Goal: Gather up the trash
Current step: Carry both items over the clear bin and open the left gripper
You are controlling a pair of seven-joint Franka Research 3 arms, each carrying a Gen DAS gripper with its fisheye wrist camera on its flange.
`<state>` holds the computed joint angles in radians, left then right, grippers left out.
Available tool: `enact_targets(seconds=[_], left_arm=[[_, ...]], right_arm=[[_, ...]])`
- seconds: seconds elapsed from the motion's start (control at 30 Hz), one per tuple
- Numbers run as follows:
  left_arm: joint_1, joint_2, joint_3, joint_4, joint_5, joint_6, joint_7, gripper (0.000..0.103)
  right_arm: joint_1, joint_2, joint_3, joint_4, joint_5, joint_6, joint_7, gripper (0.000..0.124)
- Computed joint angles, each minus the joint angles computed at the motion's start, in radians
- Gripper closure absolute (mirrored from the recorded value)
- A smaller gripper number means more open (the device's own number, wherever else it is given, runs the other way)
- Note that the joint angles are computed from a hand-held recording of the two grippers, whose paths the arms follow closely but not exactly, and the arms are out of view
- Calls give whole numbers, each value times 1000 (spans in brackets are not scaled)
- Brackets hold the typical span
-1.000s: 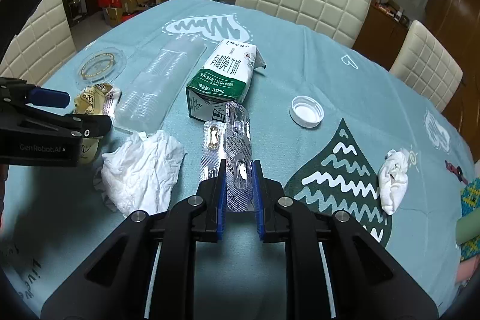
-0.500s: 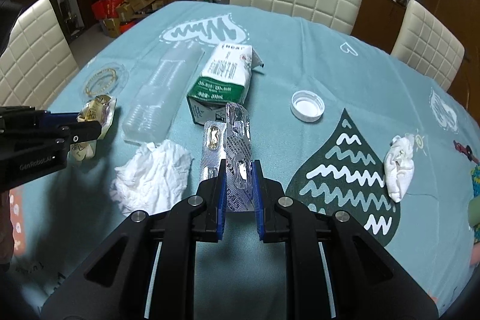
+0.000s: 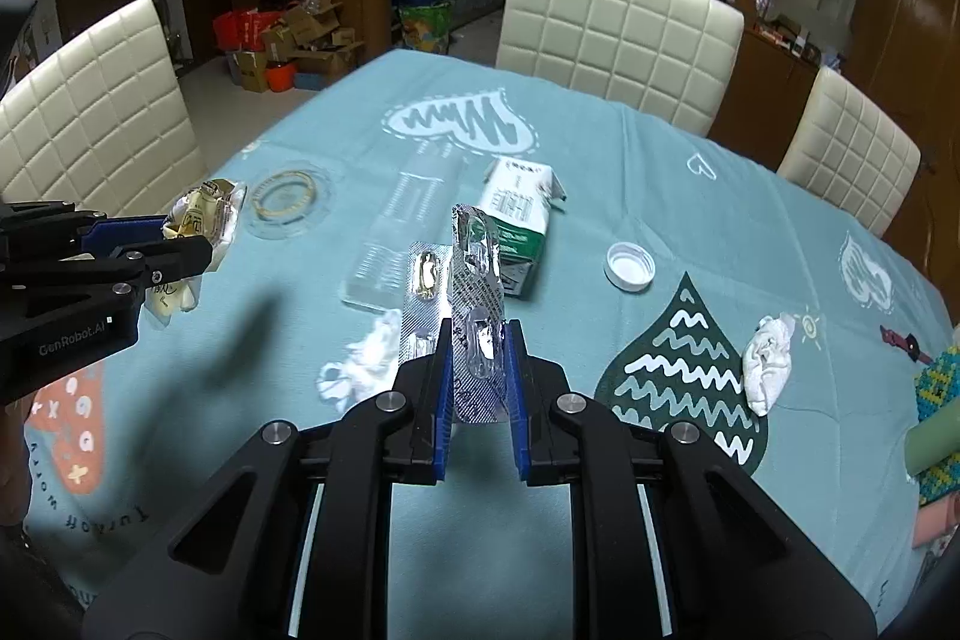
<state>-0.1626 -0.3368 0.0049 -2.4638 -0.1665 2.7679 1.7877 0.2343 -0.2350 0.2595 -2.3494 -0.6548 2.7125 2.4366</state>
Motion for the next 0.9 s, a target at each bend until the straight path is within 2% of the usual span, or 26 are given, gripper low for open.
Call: enact_targets(seconds=[0.4, 0.73, 0.9], left_arm=[[6, -133, 56, -101, 7, 17, 30, 74], [40, -218, 114, -151, 41, 28, 49, 74], [58, -244, 142, -167, 53, 42, 68, 74]], right_arm=[[29, -44, 63, 8, -32, -43, 53, 106], [84, 4, 93, 86, -100, -61, 120, 106], [128, 52, 78, 144, -121, -62, 136, 106]])
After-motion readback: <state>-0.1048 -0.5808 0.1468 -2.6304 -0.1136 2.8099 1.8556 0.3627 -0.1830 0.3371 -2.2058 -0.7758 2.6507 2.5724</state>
